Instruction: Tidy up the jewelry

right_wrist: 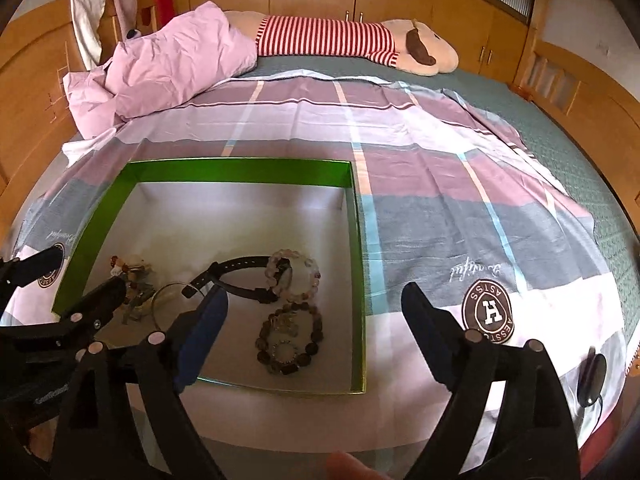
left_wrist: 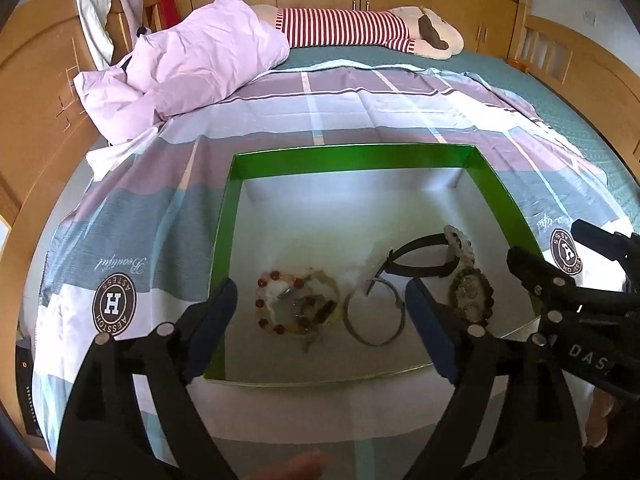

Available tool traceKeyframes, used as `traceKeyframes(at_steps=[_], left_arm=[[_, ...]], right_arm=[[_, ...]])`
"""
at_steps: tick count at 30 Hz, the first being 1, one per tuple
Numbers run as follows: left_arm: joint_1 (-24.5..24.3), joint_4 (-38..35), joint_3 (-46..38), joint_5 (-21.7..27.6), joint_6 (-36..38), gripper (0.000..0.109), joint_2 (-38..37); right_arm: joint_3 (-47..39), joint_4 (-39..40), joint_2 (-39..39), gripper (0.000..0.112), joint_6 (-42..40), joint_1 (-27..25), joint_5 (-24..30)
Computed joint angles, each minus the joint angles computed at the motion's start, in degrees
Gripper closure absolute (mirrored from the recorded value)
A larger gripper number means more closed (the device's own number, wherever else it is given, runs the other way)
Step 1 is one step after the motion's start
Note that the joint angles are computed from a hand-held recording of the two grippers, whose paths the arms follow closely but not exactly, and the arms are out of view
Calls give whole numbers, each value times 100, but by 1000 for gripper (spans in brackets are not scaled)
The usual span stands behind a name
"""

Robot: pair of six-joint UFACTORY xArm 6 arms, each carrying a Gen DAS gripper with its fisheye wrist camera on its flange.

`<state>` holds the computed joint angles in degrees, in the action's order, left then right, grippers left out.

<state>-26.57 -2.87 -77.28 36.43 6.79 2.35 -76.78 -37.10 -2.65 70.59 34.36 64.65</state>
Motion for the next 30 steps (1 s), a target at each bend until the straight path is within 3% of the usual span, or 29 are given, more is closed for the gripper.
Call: traceKeyframes(at_steps=[30], left_arm=[[23,73,9,-22,-80,13,-22]], right_arm=[[-89,19,51,24,-8,36,106]])
